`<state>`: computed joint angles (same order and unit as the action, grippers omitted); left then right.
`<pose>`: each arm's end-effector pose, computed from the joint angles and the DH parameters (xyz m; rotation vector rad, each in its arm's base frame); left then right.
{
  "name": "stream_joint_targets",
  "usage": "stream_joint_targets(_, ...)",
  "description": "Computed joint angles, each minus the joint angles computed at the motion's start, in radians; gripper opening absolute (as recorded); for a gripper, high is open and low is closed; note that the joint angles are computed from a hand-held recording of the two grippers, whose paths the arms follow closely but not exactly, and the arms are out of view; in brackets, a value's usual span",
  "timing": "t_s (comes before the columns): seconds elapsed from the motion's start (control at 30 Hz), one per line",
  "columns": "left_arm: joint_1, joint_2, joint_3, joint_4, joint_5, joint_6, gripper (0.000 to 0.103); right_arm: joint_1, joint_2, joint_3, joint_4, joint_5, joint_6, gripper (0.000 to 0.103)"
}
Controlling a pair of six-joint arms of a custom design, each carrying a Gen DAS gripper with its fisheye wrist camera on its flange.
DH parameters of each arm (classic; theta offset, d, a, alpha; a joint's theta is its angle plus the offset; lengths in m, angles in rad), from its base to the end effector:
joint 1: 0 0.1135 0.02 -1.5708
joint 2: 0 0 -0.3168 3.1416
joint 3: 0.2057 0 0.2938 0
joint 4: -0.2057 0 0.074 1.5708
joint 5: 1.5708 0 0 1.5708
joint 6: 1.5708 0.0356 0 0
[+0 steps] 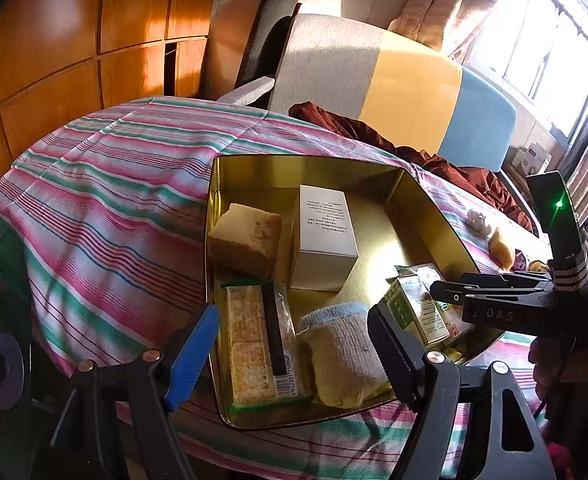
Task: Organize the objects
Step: 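Lower the WEIDAN snack bag into the gold tin and open the right gripper, then grasp the plastic-wrapped white bundle on the sheet with the left gripper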
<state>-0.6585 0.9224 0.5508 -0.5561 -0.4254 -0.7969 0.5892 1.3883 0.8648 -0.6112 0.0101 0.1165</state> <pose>0.1531 -0.0999 0.2323 -0.3362 2.3686 -0.1439 0.2395 0.1597 0.2339 -0.6345 2.6473 0.1955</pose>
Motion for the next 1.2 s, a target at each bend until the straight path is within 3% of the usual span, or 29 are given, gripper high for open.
stream_joint_targets(0.3,-0.025,0.024,0.021,-0.004,-0.016,0.011,0.077,-0.099,-0.155,-0.046,-0.012,-0.066,-0.032,0.052)
stream_joint_targets(0.43,-0.038,0.040,0.041,0.018,-0.002,0.049,0.077,-0.239,-0.222,-0.055,-0.030,-0.113,-0.077,0.066)
stream_joint_targets(0.57,-0.061,0.098,0.083,0.039,0.007,0.075,0.077,-0.433,-0.238,-0.057,-0.042,-0.151,-0.153,0.067)
stream_joint_targets(0.9,-0.113,0.294,0.241,0.103,0.076,0.149,0.082,-0.995,-0.082,0.008,0.013,-0.212,-0.335,0.075)
stream_joint_targets(1.03,-0.163,0.405,0.338,0.109,0.057,0.194,0.087,-1.172,0.010,0.022,0.077,-0.243,-0.267,0.080)
stream_joint_targets(1.2,-0.213,0.565,0.481,0.131,0.066,0.259,0.091,-1.318,0.107,0.089,0.030,-0.345,-0.133,0.080)
